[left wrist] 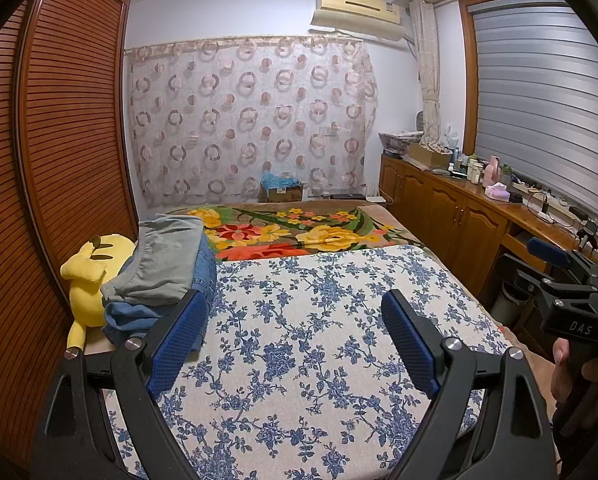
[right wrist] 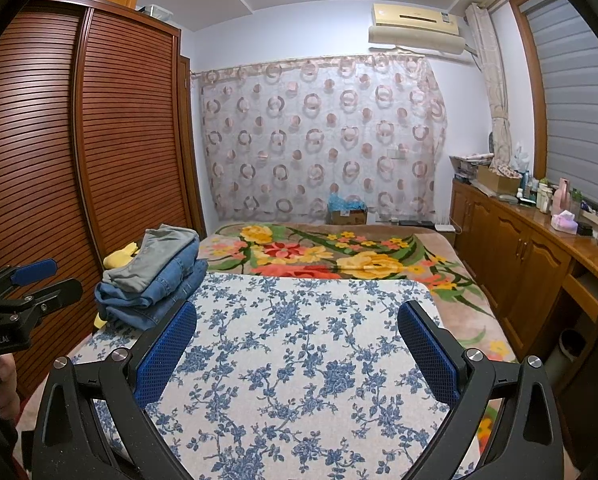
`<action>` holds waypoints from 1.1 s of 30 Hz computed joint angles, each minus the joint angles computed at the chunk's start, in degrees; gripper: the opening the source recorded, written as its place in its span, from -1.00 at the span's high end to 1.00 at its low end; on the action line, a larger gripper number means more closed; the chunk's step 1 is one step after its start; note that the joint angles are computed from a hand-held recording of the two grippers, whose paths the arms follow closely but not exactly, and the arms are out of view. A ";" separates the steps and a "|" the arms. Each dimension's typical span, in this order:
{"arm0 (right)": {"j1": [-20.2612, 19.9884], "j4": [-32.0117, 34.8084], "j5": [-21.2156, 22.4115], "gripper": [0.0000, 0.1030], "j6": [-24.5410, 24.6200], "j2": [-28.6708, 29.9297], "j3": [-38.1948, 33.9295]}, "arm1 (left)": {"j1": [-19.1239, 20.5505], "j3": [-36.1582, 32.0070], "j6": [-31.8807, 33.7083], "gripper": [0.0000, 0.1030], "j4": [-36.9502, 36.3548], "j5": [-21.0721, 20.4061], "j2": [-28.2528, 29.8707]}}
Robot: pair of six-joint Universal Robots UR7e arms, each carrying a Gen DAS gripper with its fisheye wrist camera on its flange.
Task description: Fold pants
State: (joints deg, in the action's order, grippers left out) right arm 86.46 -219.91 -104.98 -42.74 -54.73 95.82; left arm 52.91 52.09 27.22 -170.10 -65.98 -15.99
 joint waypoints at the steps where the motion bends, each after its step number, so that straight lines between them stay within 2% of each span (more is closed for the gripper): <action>1: -0.01 0.02 0.01 -0.95 -0.01 -0.01 -0.01 | 0.01 -0.02 0.01 -0.74 0.04 -0.01 -0.01; 33: -0.11 -0.40 0.20 -0.95 -0.13 -0.01 0.16 | 0.02 0.06 0.06 -0.74 -0.07 -0.02 -0.02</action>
